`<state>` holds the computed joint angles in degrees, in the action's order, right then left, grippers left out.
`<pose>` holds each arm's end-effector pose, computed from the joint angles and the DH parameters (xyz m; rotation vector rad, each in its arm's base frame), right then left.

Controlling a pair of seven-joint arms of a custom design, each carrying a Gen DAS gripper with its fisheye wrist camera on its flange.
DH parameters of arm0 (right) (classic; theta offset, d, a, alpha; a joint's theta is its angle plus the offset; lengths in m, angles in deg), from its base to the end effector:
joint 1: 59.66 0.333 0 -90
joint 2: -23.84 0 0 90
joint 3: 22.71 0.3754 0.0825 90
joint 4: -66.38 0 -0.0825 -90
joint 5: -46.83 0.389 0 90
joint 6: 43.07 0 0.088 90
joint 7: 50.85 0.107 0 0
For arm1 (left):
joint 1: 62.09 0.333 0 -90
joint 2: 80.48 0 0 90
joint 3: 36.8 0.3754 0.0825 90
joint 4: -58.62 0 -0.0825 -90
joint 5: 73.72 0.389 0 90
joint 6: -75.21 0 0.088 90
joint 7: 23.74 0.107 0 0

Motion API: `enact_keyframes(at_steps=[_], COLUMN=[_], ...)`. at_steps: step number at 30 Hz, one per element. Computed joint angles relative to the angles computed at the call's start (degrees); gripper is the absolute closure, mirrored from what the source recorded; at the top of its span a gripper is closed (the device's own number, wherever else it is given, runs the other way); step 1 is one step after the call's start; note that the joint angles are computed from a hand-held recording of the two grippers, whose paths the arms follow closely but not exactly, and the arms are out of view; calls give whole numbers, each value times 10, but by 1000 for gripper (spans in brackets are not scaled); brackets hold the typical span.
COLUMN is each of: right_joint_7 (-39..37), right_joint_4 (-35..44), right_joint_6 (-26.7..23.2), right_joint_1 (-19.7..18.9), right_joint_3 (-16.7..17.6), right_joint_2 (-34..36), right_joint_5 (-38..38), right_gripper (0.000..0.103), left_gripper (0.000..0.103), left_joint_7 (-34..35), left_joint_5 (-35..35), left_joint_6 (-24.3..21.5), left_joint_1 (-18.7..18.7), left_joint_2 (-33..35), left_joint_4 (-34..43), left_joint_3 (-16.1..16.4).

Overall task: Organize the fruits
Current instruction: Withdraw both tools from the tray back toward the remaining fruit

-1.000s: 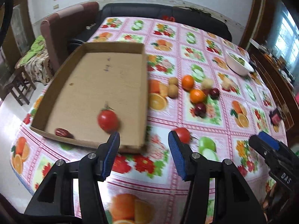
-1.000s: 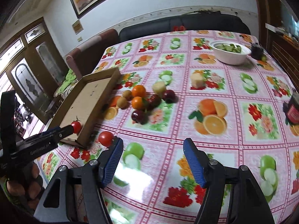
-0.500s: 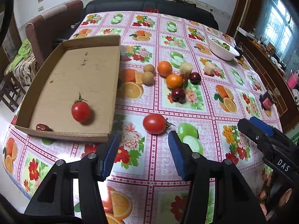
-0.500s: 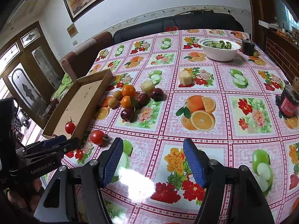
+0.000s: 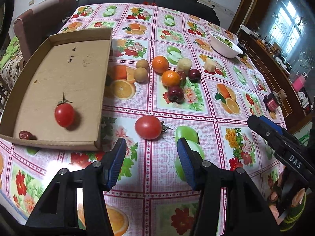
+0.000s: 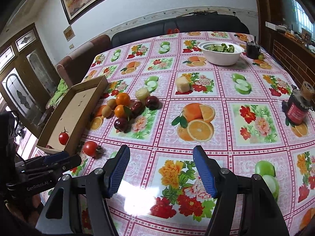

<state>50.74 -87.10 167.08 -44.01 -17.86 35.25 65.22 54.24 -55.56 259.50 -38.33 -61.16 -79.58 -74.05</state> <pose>0.4526 0.1250 0.3157 -1.5385 1.8763 -0.5119 0.5332 -0.1469 0.3166 -1.7283 2.2613 -0.7881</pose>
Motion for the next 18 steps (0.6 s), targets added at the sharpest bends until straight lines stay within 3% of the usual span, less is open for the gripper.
enact_keyframes(at_steps=[10, 12, 15, 18], right_joint_7=[-3, -10, -29, -20], right_joint_4=[18, 30, 59, 93], right_joint_6=[-11, -17, -36, -61], right_joint_1=[-13, -15, -16, -46], right_joint_3=[-7, -11, -20, -12], right_joint_2=[11, 19, 34, 53], right_joint_5=[-13, -9, 5, -16], right_gripper=[35, 36, 47, 48], left_gripper=[51, 51, 51, 51], left_joint_7=[-2, -4, 4, 14], left_joint_5=[-16, -15, -21, -25], left_joint_6=[-19, -19, -23, -26], left_joint_1=[-110, -143, -141, -136], left_joint_2=[17, 17, 22, 28], left_joint_4=[36, 41, 47, 53], left_joint_3=[98, 131, 129, 123])
